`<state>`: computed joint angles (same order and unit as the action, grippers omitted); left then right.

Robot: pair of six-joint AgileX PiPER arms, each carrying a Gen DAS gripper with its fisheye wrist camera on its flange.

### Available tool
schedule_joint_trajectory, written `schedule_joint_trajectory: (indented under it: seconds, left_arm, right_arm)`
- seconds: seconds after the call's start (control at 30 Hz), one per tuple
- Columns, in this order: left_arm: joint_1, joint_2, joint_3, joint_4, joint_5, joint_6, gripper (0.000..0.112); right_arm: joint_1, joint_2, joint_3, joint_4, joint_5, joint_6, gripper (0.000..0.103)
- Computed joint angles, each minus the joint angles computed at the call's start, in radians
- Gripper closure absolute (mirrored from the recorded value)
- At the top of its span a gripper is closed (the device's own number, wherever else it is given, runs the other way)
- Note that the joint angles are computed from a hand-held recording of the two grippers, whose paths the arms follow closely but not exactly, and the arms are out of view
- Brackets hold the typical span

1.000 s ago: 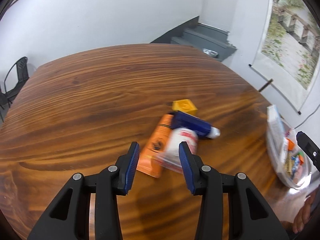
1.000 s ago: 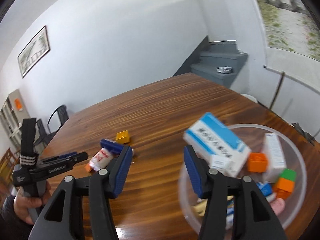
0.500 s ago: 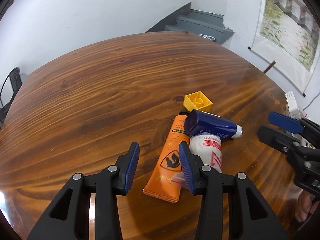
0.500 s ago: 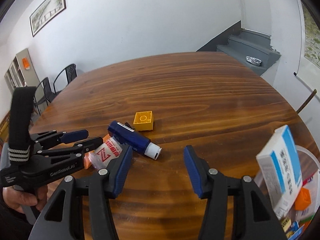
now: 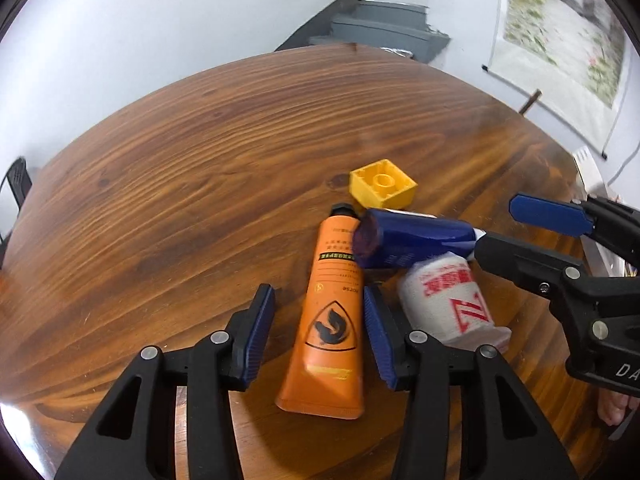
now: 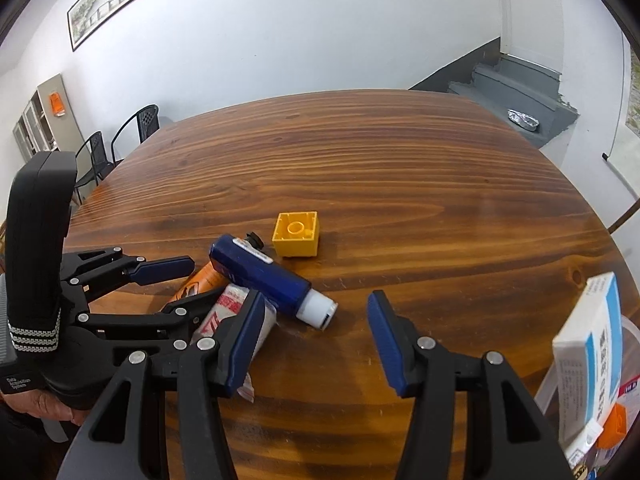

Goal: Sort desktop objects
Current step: 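Grasp the orange hand-cream tube with the left gripper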

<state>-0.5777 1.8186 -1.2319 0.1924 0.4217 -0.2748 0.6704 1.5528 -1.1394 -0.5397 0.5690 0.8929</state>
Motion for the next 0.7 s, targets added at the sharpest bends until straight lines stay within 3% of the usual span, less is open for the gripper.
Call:
schedule_joint_trajectory:
  seconds: [0.07, 0.2, 0.5, 0.7]
  left_arm:
    - [0.010, -0.002, 0.002, 0.006, 0.005, -0.024, 0.065]
    - [0.023, -0.012, 0.010, 0.082, 0.017, -0.129, 0.079]
    - [0.045, 0.003, 0.001, 0.102, 0.024, -0.156, 0.079]
    - [0.073, 0.022, -0.023, 0.033, 0.020, -0.079, 0.079]
  right_arm:
    - [-0.002, 0.015, -0.018, 0.009, 0.003, -0.018, 0.045]
    - [0.009, 0.029, -0.017, -0.054, 0.033, 0.042, 0.045]
    - [0.063, 0.092, -0.074, -0.098, 0.114, 0.042, 0.045]
    - [0.095, 0.166, -0.159, -0.155, 0.153, -0.005, 0.040]
